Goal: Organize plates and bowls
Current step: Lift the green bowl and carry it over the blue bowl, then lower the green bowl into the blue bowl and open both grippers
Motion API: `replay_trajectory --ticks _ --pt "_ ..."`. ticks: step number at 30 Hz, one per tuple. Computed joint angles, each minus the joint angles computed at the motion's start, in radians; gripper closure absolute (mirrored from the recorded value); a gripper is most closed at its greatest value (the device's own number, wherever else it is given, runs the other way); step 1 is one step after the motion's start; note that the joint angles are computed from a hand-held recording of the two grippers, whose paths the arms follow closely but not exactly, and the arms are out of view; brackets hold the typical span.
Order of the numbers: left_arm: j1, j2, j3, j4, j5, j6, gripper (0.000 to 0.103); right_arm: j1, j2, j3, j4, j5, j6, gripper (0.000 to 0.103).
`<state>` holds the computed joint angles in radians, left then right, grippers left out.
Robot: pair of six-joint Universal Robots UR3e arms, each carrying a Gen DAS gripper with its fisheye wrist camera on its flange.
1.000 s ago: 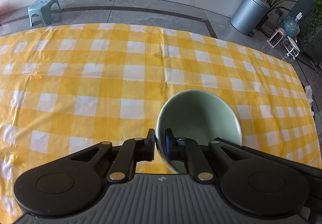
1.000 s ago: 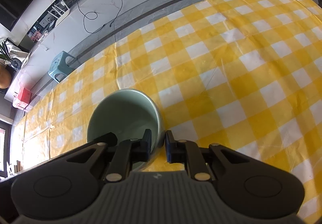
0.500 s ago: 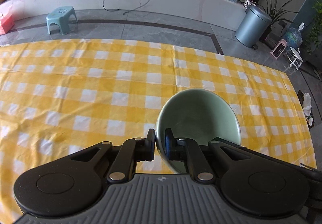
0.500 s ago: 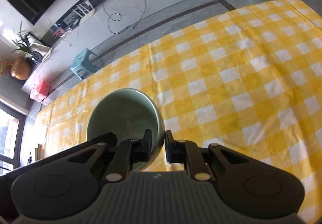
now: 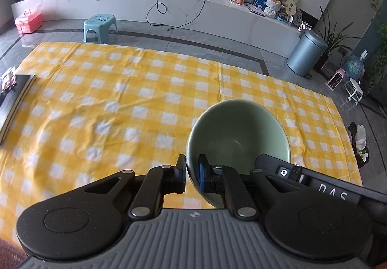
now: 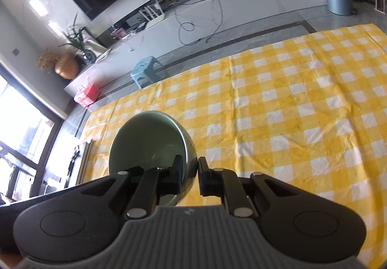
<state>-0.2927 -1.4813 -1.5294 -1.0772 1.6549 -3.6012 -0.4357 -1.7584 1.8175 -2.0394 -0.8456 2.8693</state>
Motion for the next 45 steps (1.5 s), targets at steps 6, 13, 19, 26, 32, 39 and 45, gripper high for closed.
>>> replay_trajectory --ticks 6,13,19,26,32,39,45 --pt "-0.031 0.127 -0.067 -0.087 0.005 -0.048 0.092 -0.102 -0.154 0.035 0.293 0.066 -0.244 0.092" --pt "-0.058 0.210 -0.140 -0.160 -0.035 -0.103 0.090 -0.211 -0.242 0.046 0.570 0.067 -0.518 0.092" --pt "-0.085 0.236 -0.195 -0.160 -0.062 -0.158 0.089 -0.239 -0.229 0.061 0.619 0.019 -0.643 0.094" --pt "-0.090 0.214 -0.219 -0.168 -0.094 -0.160 0.088 -0.226 -0.214 0.100 0.556 -0.025 -0.646 0.095" --pt "-0.068 0.194 -0.221 -0.188 -0.111 -0.128 0.088 -0.160 -0.178 0.137 0.431 -0.075 -0.587 0.096" --pt "-0.064 0.167 -0.224 -0.177 -0.105 -0.090 0.089 -0.106 -0.165 0.180 0.312 -0.121 -0.543 0.096" --pt "-0.110 0.112 -0.183 -0.181 -0.045 -0.062 0.087 -0.075 -0.178 0.218 0.227 -0.144 -0.530 0.096"
